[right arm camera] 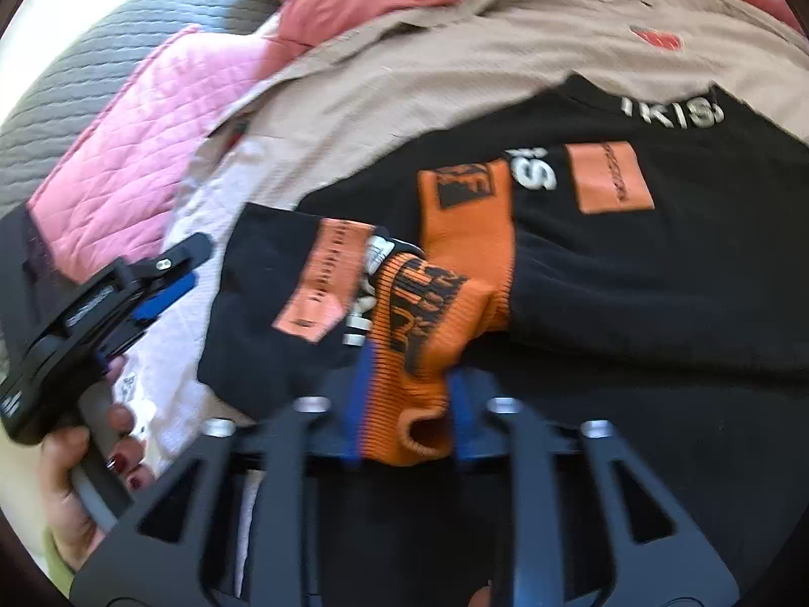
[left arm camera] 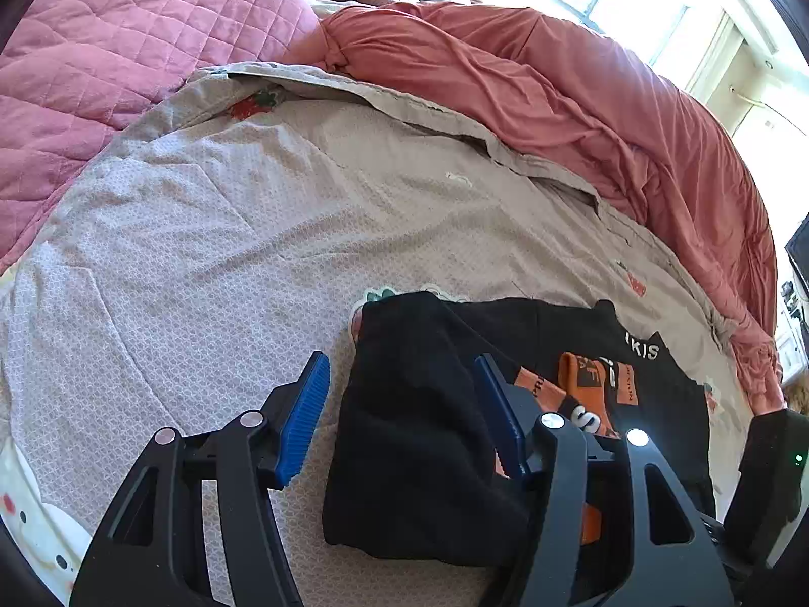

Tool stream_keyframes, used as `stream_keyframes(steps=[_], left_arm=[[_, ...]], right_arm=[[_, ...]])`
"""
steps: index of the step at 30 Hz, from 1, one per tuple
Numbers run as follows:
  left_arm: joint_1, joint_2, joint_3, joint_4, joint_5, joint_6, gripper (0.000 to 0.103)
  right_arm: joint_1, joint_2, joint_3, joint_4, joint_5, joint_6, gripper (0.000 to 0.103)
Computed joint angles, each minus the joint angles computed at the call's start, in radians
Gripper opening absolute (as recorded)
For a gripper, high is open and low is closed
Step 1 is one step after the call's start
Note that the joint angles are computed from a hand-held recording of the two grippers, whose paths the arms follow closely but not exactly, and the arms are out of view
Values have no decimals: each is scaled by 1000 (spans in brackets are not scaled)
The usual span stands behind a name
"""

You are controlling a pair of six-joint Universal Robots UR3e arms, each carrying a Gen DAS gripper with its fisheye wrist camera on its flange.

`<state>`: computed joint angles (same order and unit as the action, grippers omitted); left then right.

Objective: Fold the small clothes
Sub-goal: 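Grasp the second orange cuff with the right tool and straighten it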

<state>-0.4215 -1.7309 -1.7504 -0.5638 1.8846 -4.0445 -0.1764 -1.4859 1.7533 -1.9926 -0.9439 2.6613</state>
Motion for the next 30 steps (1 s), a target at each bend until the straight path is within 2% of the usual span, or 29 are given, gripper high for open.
stream_keyframes(steps=[7, 12, 18, 23, 30], left_arm=[[-18, -8, 7, 29, 19, 17, 58], [-38, -35, 42, 37, 25, 44, 58], [-78, -122, 127, 71, 10, 110, 58], [-107, -214, 215, 74, -20, 173, 58], [-152, -357, 415, 61, -38, 283, 58]], right_arm=[[-50, -78, -10, 10, 54, -81, 5], [-128, -91, -116, 18, 63, -135, 5], [-243, -23, -232, -21, -5, -160, 4], [-325, 34, -249, -120, -79, -173, 4], [-381, 109, -268, -152, -130, -206, 4]])
